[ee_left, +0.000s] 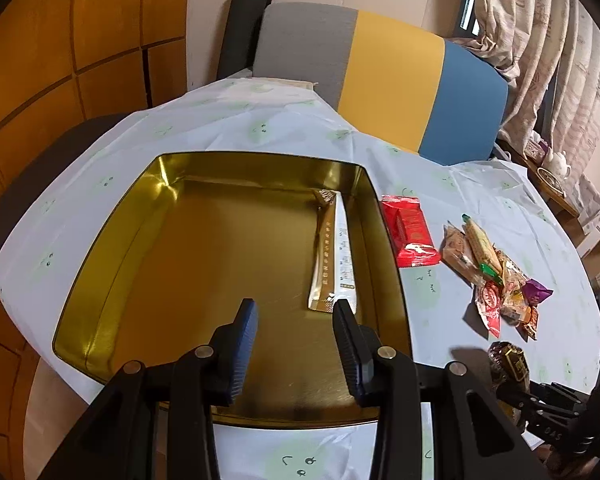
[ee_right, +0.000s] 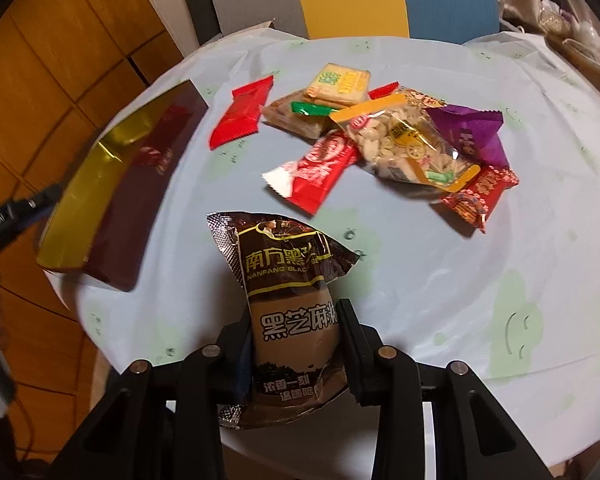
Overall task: Organize snacks
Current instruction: 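Move the brown sesame bag over the gold tin and open the right tool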
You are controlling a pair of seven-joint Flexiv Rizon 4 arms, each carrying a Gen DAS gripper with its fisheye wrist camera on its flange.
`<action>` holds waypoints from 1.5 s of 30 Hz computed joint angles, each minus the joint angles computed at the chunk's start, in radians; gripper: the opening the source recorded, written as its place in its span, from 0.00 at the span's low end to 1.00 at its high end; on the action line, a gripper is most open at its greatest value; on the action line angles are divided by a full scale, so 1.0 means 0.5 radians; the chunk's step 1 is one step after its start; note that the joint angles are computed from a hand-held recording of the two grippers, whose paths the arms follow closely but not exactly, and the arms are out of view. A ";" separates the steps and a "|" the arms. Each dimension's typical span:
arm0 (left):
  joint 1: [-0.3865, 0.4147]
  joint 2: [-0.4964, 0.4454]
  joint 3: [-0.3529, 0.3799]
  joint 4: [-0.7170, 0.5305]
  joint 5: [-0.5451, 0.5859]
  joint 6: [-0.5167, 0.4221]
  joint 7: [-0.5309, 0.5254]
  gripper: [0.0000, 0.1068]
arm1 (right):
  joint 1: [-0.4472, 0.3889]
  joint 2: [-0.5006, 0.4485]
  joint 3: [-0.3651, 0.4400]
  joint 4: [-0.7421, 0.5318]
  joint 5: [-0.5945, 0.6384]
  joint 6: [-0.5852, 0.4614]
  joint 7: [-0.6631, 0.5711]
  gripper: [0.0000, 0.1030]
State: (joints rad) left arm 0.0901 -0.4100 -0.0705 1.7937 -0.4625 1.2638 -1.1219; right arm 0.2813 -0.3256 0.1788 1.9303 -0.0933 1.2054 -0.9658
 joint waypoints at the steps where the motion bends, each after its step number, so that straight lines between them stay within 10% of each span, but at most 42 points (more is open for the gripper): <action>1: 0.001 0.000 0.005 0.002 0.000 -0.004 -0.009 0.37 | 0.002 0.000 0.005 -0.005 0.007 0.009 0.001 0.36; 29: 0.141 0.017 0.088 0.067 -0.035 0.078 -0.200 0.37 | 0.399 -0.619 0.047 -1.188 -0.096 -0.516 -0.518 0.37; 45: 0.127 0.036 0.049 0.087 0.001 0.099 -0.125 0.37 | 0.463 -0.436 -0.119 -0.813 -0.279 -0.135 -0.261 0.51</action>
State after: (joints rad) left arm 0.1538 -0.3918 -0.0461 1.8371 -0.4622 1.3133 -1.1843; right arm 0.5128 -0.5434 0.1192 1.5238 -0.2330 1.1378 -1.0962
